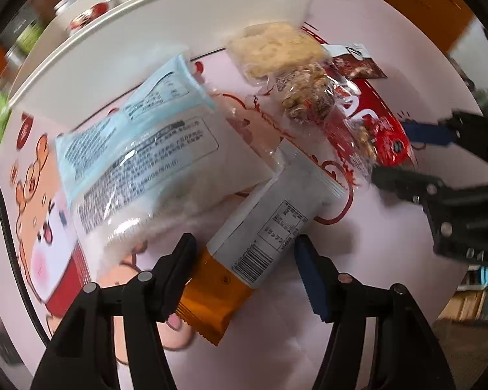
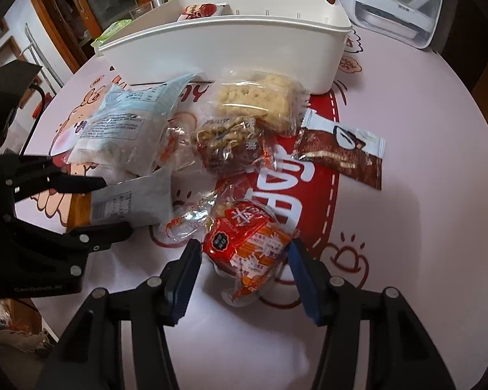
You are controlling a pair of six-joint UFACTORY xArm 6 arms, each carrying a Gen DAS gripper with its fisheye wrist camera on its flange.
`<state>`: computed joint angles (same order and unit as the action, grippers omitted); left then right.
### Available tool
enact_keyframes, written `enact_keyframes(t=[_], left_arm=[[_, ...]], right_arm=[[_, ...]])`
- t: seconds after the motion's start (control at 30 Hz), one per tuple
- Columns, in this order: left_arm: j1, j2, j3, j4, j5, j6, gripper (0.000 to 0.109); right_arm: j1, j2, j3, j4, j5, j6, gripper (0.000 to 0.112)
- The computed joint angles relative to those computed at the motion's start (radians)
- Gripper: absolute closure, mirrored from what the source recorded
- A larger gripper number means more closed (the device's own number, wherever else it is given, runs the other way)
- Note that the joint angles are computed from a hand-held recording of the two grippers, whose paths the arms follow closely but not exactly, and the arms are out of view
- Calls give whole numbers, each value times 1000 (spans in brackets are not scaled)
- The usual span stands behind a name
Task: Organize snacks
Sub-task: 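Grasp the red bread bun packet with the right gripper while the left grasps the orange-and-white bar, then carry both packets into the white tray and open both grippers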
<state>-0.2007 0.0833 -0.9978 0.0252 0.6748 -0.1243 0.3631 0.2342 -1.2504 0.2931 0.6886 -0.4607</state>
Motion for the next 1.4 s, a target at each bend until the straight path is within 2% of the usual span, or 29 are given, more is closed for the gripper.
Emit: enact_keyframes(t=[0.13, 0.27, 0.6, 0.93, 1.4], left_arm=[[-17, -31, 35, -32, -22, -31, 65], [-38, -75, 81, -54, -40, -62, 71], [-57, -219, 195, -99, -76, -114, 76], [-7, -286, 172, -136, -72, -55, 78], [-1, -346, 137, -81, -109, -92, 78]], right_arm=[[-2, -24, 28, 33, 2, 11, 57], [-6, -49, 50, 71, 18, 6, 57], [-13, -129, 105, 144, 16, -30, 58], [-8, -154, 87, 208, 13, -76, 58], [-8, -164, 13, 258, -19, -103, 58]])
